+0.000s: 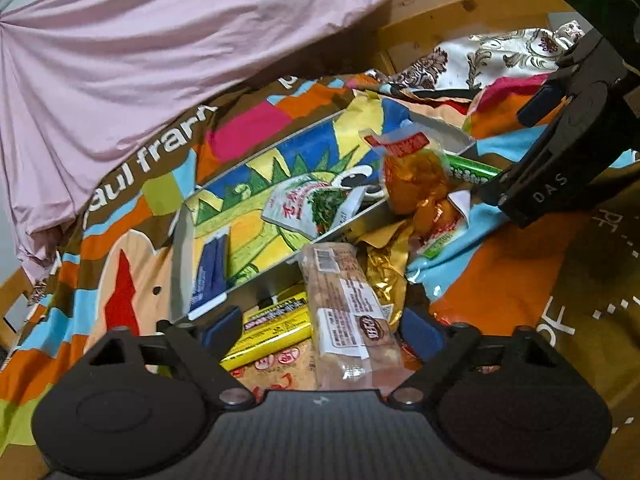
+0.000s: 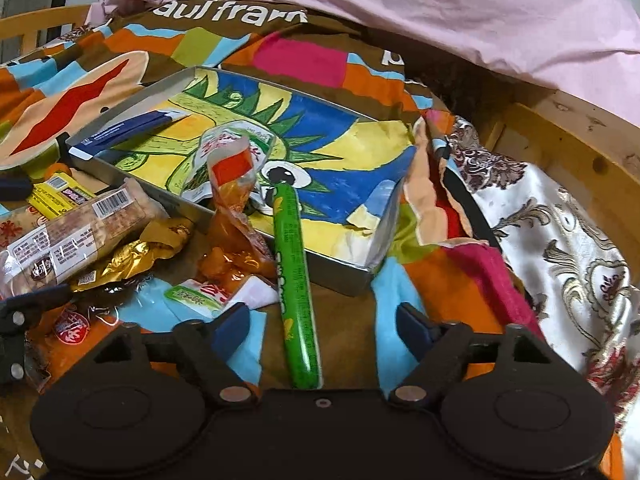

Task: Organize snacks
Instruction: 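Grasp the wrapped bread bar with the left tool while the right tool grasps the green stick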

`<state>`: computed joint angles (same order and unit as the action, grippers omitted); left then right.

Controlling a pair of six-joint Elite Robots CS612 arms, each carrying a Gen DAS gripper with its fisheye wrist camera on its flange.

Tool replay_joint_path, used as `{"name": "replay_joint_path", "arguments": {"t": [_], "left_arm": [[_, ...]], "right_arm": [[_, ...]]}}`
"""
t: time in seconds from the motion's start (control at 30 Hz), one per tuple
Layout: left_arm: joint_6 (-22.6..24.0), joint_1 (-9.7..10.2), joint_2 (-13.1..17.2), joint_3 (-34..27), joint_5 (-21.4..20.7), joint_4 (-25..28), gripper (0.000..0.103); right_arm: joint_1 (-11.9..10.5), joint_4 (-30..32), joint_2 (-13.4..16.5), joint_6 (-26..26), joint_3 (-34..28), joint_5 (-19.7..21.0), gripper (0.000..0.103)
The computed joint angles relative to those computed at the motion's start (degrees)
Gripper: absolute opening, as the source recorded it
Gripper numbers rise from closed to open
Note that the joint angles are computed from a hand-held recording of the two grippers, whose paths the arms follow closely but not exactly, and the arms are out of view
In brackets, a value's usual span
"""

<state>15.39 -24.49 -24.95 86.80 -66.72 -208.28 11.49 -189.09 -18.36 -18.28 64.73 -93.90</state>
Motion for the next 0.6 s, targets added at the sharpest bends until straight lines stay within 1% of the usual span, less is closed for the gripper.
{"name": "replay_joint_path", "arguments": {"t": [0.03, 0.07, 0.1, 0.13, 0.17, 0.2, 0.23, 0.27, 0.3, 0.4, 0.47, 0.6], "left_arm": [[-0.5, 0.16, -0.1, 0.0, -0.7, 0.5, 0.08], [-0.9, 0.25, -0.2, 0.0, -1.1, 1.1, 0.075], [-1.4, 0.36, -0.3, 0.0, -1.4, 1.9, 0.07], [-1.8, 0.46, -0.4, 0.0, -1.8, 2.5, 0.067], [-2.2, 0.53, -0.5, -0.1, -2.1, 3.1, 0.06], [-2.5, 0.57, -0.5, -0.1, -2.3, 3.8, 0.055], [-2.8, 0.64, -0.6, 0.0, -2.6, 4.3, 0.053], [-3.1, 0.73, -0.7, 0.0, -3.1, 4.6, 0.048], [-3.5, 0.78, -0.8, 0.1, -3.5, 4.9, 0.045], [-4.7, 0.95, -1.1, 0.4, -4.3, 5.2, 0.044], [-7.3, 1.33, -1.5, 0.7, -5.7, 5.8, 0.044], [-13.3, 2.11, -2.9, 1.9, -9.0, 7.2, 0.043]], "right_arm": [[0.0, 0.3, 0.1, 0.3, -0.1, 0.4, 0.068], [-0.1, 0.8, 0.1, 0.8, -0.3, 1.0, 0.061], [-0.2, 1.7, 0.1, 1.4, -0.5, 1.6, 0.057], [-0.2, 2.6, 0.2, 2.0, -0.7, 2.0, 0.048], [-0.2, 3.1, 0.2, 2.5, -0.8, 2.2, 0.04], [-0.3, 3.8, 0.2, 3.2, -1.0, 2.5, 0.036], [-0.3, 4.4, 0.1, 3.9, -1.0, 2.7, 0.028], [-0.4, 4.8, 0.0, 4.8, -0.8, 3.1, 0.022], [-0.4, 5.0, -0.2, 5.5, -0.7, 3.1, 0.022], [-0.2, 5.6, -0.8, 6.5, 0.2, 2.7, 0.021], [-0.1, 6.5, -1.8, 8.1, 1.4, 2.8, 0.02], [-0.2, 7.6, -4.5, 11.8, 5.5, 5.1, 0.019]]}}
